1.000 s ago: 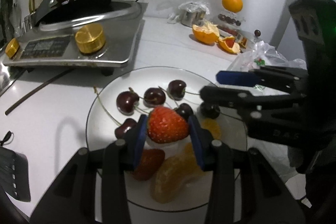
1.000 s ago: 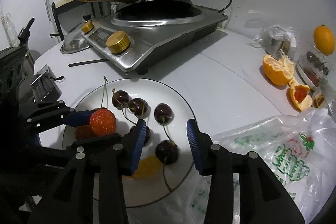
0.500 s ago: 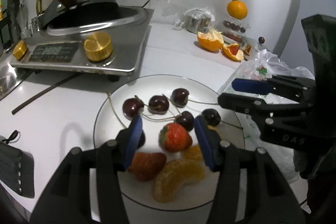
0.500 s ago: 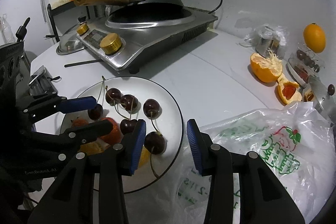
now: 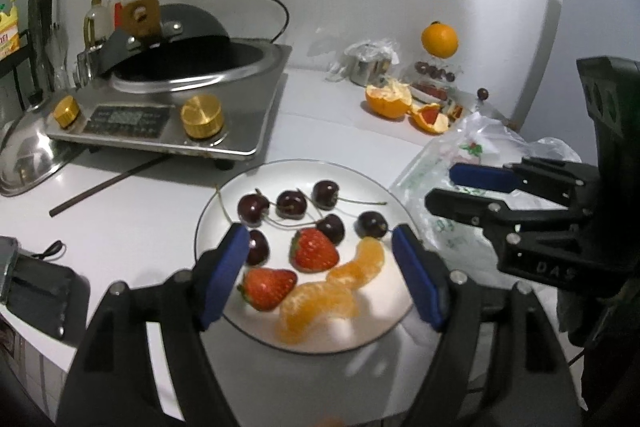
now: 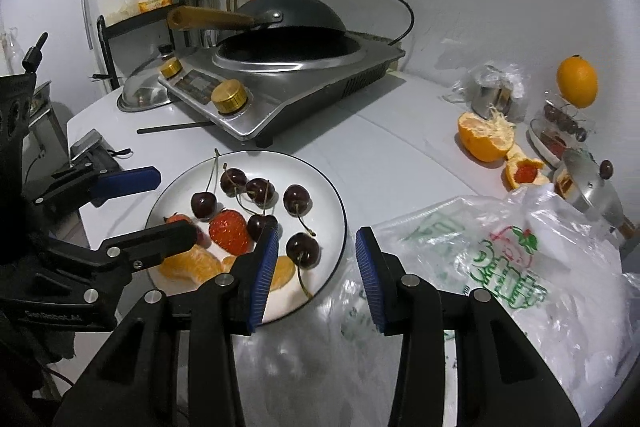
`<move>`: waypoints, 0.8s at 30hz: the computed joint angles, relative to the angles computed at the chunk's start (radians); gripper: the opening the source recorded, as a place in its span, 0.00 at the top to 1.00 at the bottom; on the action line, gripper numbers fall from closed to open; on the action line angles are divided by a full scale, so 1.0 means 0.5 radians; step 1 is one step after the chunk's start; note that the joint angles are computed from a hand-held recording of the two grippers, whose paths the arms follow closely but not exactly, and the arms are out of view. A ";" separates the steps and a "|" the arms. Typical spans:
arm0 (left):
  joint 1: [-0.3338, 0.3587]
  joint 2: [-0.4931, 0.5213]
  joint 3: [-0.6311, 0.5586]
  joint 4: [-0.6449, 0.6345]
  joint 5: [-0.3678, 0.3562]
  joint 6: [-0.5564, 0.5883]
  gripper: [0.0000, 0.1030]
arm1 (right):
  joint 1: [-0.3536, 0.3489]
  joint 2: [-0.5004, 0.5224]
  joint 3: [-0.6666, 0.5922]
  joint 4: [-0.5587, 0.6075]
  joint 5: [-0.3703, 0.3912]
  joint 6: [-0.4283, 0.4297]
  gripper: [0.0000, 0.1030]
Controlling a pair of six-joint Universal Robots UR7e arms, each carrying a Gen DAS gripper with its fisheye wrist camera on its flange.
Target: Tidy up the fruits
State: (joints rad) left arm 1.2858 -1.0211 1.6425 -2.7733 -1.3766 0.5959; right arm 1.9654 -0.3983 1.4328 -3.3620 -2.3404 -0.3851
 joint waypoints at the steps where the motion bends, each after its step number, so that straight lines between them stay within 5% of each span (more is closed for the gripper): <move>1: -0.006 -0.014 0.020 -0.011 0.003 0.002 0.27 | 0.009 -0.012 0.029 -0.028 -0.006 0.000 0.59; 6: -0.042 -0.094 0.140 -0.094 0.019 0.017 0.22 | 0.045 -0.063 0.150 -0.142 -0.033 0.006 0.59; 9: -0.072 -0.137 0.211 -0.158 0.038 0.029 0.10 | 0.061 -0.096 0.216 -0.203 -0.047 0.006 0.59; 24: -0.214 -0.330 0.513 -0.424 0.035 0.040 0.08 | 0.156 -0.238 0.524 -0.553 -0.138 -0.030 0.59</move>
